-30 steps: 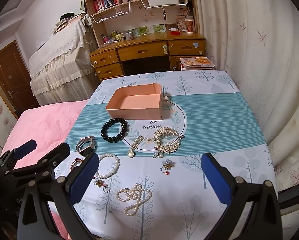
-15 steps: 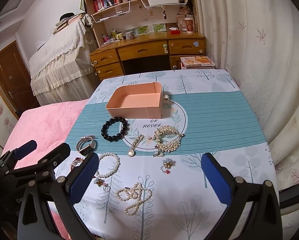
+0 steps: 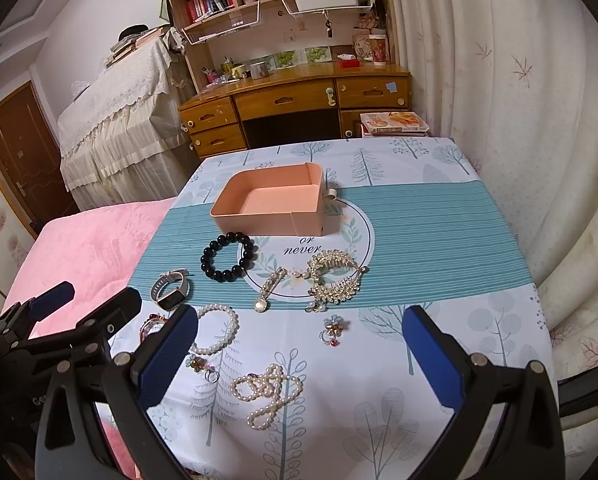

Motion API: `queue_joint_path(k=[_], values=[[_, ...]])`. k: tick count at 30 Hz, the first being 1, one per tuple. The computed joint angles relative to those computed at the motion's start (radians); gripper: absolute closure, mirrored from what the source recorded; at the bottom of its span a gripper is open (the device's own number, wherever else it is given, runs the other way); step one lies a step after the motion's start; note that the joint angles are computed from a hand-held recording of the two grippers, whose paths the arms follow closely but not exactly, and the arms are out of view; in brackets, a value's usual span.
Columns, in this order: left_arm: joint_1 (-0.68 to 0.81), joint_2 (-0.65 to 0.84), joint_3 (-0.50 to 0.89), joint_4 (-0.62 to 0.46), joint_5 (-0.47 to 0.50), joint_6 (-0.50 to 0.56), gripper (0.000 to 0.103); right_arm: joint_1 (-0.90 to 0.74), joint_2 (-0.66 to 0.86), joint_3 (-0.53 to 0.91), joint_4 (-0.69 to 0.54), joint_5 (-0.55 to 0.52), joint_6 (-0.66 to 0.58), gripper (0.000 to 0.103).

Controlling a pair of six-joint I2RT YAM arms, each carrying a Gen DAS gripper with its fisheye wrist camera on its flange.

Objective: Organize jewelry

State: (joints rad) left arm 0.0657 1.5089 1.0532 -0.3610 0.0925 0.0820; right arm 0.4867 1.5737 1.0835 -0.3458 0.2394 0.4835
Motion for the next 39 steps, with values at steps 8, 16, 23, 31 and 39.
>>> queue_joint_path(k=[8, 16, 23, 31, 39], values=[[-0.002, 0.004, -0.014, 0.010, -0.001, -0.002, 0.001, 0.000, 0.002, -0.004, 0.003, -0.005, 0.004, 0.000], [0.005, 0.052, 0.050, -0.038, 0.011, -0.001, 0.001, 0.038, 0.009, -0.028, 0.014, 0.011, 0.033, 0.000], [0.014, 0.092, 0.104, -0.078, 0.027, 0.005, 0.001, -0.006, 0.051, 0.033, -0.007, -0.040, -0.003, 0.000], [0.045, 0.212, 0.245, -0.166, 0.082, 0.042, 0.001, -0.046, 0.122, 0.121, -0.029, -0.114, -0.044, 0.001], [0.144, 0.464, 0.628, -0.335, 0.133, 0.079, 0.001, -0.096, 0.265, 0.380, -0.141, -0.189, -0.130, 0.006]])
